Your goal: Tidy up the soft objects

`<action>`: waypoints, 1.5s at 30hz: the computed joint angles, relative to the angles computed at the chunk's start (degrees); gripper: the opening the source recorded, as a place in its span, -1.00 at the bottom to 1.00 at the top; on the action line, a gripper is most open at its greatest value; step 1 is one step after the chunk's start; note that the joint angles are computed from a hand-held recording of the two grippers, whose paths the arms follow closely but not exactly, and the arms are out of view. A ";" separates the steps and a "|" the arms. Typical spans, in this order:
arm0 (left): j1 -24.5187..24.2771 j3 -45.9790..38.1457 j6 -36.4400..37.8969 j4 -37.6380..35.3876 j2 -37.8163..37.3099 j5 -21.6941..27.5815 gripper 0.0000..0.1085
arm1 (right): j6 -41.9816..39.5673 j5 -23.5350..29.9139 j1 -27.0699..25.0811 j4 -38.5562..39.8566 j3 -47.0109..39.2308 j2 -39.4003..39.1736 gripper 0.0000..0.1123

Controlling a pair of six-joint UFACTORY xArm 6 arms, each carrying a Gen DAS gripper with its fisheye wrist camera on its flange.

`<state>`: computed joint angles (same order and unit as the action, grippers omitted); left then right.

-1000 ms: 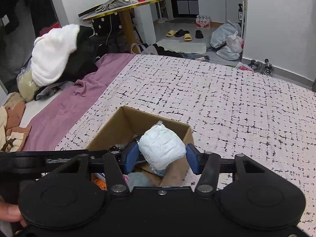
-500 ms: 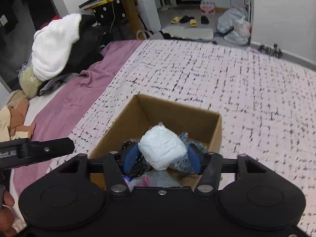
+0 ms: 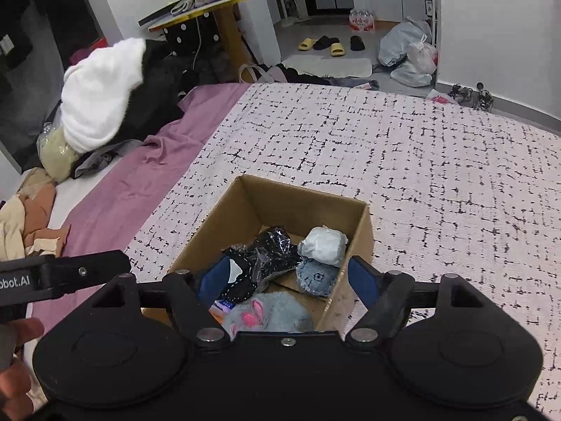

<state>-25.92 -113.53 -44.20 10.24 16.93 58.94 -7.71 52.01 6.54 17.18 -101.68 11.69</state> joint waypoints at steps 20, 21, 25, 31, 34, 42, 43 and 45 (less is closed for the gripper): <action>-8.34 -6.10 1.94 4.74 0.48 4.55 0.89 | 0.75 -6.52 -7.42 2.15 17.90 -18.00 0.83; -8.82 -5.91 1.78 4.90 0.17 4.62 0.89 | 0.91 -6.77 -7.84 2.28 18.65 -18.79 0.83; -10.38 -4.45 1.13 5.60 -1.34 4.17 0.89 | 1.06 -6.58 -9.74 3.37 21.32 -22.05 0.83; -12.11 -1.07 -0.39 6.93 -4.18 3.40 0.89 | 2.49 -4.23 -11.77 2.59 23.77 -25.93 0.83; -12.94 -0.20 -0.40 7.40 -5.25 3.43 0.89 | 2.70 -3.47 -12.72 3.20 25.29 -28.00 0.83; -14.87 1.43 1.15 7.98 -7.73 3.91 0.89 | 0.69 -2.19 -14.33 4.65 28.31 -33.14 0.83; -15.03 1.40 1.50 7.73 -7.88 4.01 0.89 | 0.45 -1.99 -14.48 4.79 28.61 -33.74 0.83; -15.36 2.04 2.07 7.50 -8.70 3.96 0.89 | -0.01 -1.38 -14.94 5.11 28.96 -34.86 0.83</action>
<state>-41.28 -111.49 -42.13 17.74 8.24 62.89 -7.73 50.63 -8.40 22.29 -72.72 -23.17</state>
